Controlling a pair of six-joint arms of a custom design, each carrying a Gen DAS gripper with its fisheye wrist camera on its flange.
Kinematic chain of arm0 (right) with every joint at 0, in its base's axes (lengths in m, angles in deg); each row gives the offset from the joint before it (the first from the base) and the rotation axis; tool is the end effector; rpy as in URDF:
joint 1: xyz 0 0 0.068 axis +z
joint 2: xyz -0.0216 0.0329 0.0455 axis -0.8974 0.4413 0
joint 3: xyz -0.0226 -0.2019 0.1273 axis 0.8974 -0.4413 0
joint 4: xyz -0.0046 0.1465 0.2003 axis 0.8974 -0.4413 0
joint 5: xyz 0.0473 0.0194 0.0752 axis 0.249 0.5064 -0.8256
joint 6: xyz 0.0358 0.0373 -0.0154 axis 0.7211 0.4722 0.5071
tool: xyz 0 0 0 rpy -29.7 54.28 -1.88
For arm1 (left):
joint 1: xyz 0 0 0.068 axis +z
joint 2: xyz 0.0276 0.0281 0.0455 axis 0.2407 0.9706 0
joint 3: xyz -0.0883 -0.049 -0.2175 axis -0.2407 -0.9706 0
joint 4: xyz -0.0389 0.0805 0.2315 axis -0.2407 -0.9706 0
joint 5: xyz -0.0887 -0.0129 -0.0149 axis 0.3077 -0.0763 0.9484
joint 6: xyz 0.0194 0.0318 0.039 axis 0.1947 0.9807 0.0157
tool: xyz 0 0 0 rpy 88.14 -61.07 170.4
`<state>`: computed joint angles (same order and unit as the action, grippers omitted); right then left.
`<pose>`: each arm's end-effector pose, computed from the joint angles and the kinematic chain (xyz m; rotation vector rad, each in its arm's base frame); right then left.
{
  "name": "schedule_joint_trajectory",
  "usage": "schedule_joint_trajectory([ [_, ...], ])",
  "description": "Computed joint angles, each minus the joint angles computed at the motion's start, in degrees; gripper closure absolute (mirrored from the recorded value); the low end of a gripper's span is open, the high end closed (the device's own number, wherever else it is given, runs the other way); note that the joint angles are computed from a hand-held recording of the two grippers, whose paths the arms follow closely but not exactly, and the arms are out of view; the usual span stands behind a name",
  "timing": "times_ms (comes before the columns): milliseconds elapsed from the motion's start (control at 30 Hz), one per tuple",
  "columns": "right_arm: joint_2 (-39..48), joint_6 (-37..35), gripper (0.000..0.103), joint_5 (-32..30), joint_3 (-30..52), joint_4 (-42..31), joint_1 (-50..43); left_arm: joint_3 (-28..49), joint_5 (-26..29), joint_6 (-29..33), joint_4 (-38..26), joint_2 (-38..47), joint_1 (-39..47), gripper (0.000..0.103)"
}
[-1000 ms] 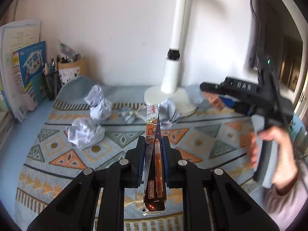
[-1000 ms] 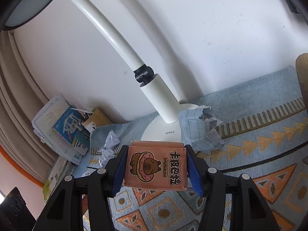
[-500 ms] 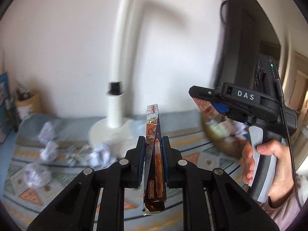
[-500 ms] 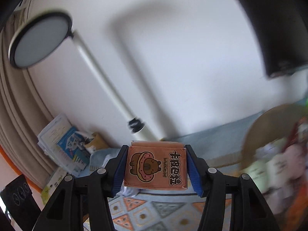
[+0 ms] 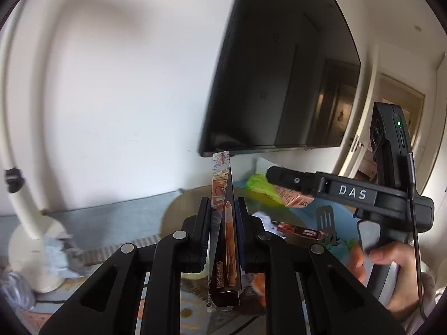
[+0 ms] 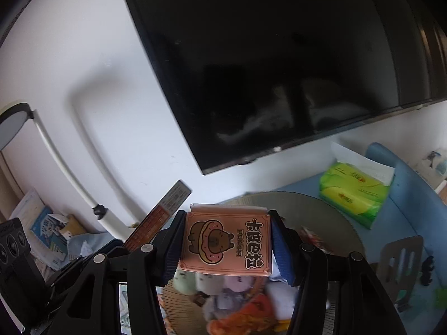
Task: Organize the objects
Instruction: 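Carry the snack stick and pink box to the golden bowl and open both tools, then move both open tools back over the paper balls and plaid cloth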
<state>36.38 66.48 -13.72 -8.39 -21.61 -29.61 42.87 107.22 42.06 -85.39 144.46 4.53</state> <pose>0.2250 0.1437 0.3227 0.0526 2.1462 0.4369 0.2831 -0.0592 0.2966 0.2961 2.0021 -0.5156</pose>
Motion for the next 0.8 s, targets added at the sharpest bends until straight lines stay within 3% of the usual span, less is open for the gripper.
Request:
schedule_joint_trajectory([
  [100,1.0,0.7,0.046,-0.8,0.2,-2.5,-2.4,2.1,-2.8,0.7,0.0,4.2,-4.2,0.088],
  [133,1.5,1.3,0.034,-1.5,0.3,-3.3,-3.0,3.5,-5.5,1.3,-1.1,6.2,-5.8,0.085],
  [167,2.4,2.2,0.022,-2.7,0.6,-4.1,-3.8,4.7,-7.2,1.4,-2.4,7.9,-6.5,0.065],
  [200,3.7,3.6,0.000,-5.2,1.3,-6.2,-5.3,7.6,-7.4,1.3,-5.9,11.0,-7.0,0.032],
  [233,4.7,5.1,0.000,-6.1,1.3,-6.9,-5.4,10.6,-6.8,0.9,-9.5,13.6,-7.0,0.010],
  [267,5.0,6.0,0.000,-7.2,0.9,-7.0,-6.4,12.8,-6.1,-0.1,-11.6,16.0,-6.5,0.001],
  [367,3.9,8.2,0.000,-5.5,-1.2,-4.6,-5.9,13.2,-2.6,-2.0,-11.7,17.7,-4.8,0.001],
  [500,3.2,11.7,0.000,-4.7,-0.6,-4.2,-3.9,11.9,-2.0,-1.6,-12.8,15.7,-2.9,0.001],
  [800,13.3,16.2,0.000,3.0,13.9,-8.6,11.3,6.0,0.9,5.4,-19.8,4.6,10.8,0.001],
])
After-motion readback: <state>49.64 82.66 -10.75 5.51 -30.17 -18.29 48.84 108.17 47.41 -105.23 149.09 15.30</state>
